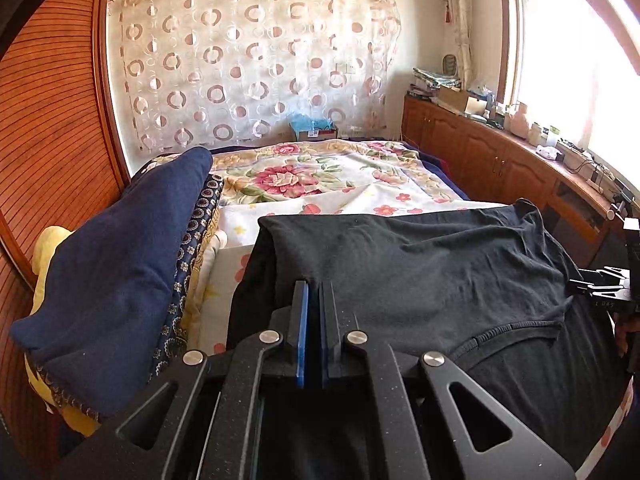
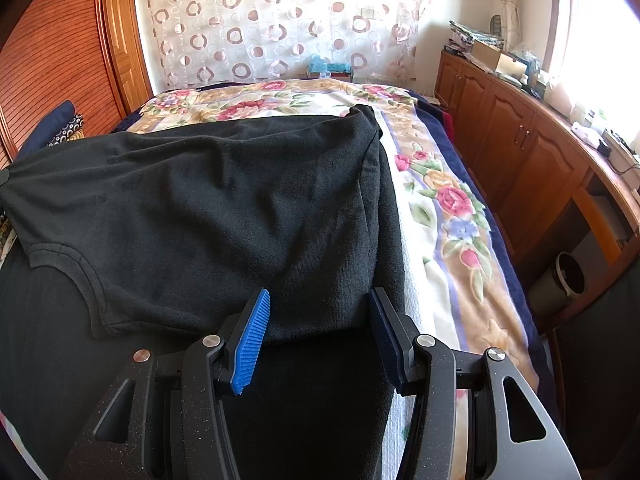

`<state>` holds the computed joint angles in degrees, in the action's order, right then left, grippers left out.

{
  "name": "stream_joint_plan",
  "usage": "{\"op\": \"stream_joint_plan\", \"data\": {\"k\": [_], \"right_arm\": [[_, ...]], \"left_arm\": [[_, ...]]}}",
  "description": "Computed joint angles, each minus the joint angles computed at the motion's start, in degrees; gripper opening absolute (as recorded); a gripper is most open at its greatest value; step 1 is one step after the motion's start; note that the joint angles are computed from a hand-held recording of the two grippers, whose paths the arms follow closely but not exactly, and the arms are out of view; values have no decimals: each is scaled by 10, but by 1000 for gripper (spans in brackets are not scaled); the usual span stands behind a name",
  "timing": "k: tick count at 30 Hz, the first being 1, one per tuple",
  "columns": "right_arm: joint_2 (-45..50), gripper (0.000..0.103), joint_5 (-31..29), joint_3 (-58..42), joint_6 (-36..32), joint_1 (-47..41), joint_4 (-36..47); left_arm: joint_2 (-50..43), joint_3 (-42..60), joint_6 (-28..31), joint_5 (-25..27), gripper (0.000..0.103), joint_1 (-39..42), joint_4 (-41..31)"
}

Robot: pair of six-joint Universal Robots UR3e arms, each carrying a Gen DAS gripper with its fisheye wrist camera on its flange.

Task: Fold small clothes
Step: 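Grasp the folded shirt edge with the left tool while the right tool grasps too, then fold the held shirt edge over the shirt with both tools and release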

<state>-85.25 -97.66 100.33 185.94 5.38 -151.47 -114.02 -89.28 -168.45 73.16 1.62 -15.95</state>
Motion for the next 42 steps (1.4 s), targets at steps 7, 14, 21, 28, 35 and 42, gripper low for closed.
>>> {"op": "stream_joint_plan", "data": {"k": [7, 14, 21, 28, 35, 42], "right_arm": [[-12, 8, 9, -10, -29, -2, 6], [-76, 7, 31, 8, -53, 1, 0], [-214, 7, 71, 118, -73, -18, -22], [-393, 7, 158, 262, -94, -90, 2], [-541, 7, 236, 326, -124, -161, 87], [-552, 7, 222, 311, -129, -136, 97]], "left_arm": [[21, -30, 3, -3, 5, 6, 18], [65, -73, 2, -26, 5, 21, 53], [176, -190, 20, -108, 5, 89, 74], [299, -353, 81, -176, 5, 160, 73], [359, -414, 109, -201, 5, 195, 38], [436, -441, 139, -240, 5, 238, -26]]}}
